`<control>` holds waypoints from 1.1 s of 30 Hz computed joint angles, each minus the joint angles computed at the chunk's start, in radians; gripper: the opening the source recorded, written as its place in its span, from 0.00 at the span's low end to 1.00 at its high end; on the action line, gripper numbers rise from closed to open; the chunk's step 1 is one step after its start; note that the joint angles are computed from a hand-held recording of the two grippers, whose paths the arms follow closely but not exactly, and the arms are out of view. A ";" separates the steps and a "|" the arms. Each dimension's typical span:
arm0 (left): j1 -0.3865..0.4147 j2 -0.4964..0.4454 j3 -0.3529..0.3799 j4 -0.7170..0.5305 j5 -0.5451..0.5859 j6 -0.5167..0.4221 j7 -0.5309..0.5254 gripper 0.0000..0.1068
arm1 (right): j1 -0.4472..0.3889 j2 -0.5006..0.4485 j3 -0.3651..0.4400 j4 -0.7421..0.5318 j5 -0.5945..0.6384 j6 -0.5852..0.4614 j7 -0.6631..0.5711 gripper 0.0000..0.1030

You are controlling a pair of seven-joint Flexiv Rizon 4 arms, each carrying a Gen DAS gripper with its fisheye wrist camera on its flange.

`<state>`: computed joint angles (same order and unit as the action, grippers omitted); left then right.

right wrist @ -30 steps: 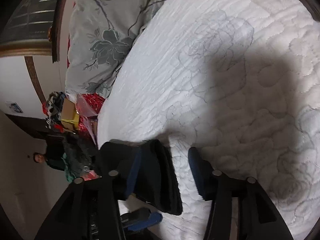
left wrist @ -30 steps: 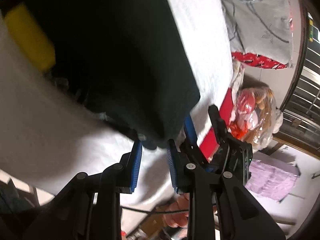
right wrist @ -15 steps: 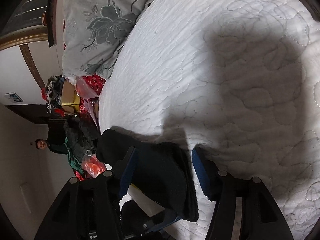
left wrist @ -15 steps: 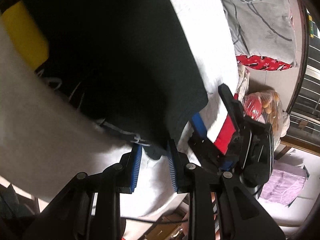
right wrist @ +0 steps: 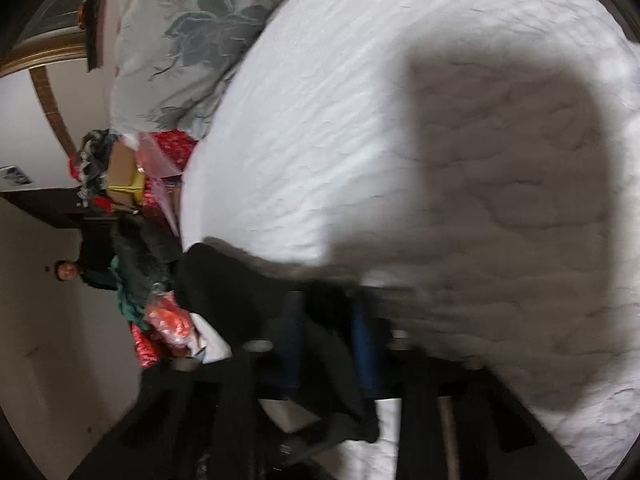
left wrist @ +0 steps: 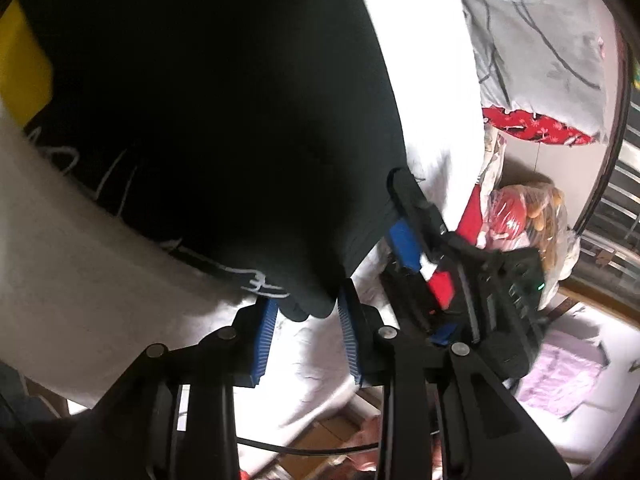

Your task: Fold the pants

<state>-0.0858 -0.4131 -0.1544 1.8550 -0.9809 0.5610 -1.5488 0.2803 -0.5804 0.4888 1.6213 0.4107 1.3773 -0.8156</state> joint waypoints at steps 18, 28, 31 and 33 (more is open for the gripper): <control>0.079 -0.004 0.012 -0.075 -0.065 -0.222 0.104 0.12 | 0.202 0.087 -0.223 0.025 -0.312 -0.017 0.308 0.13; 0.182 0.004 0.065 -0.068 -0.158 -0.232 0.145 0.12 | 0.273 -0.081 -0.219 -0.314 -0.426 -0.184 0.335 0.09; 0.227 -0.015 0.080 -0.084 -0.166 -0.232 0.148 0.12 | 0.306 -0.178 -0.215 -0.476 -0.428 -0.246 0.328 0.09; 0.255 -0.029 0.088 -0.094 -0.160 -0.234 0.148 0.12 | 0.329 -0.245 -0.212 -0.583 -0.419 -0.280 0.321 0.09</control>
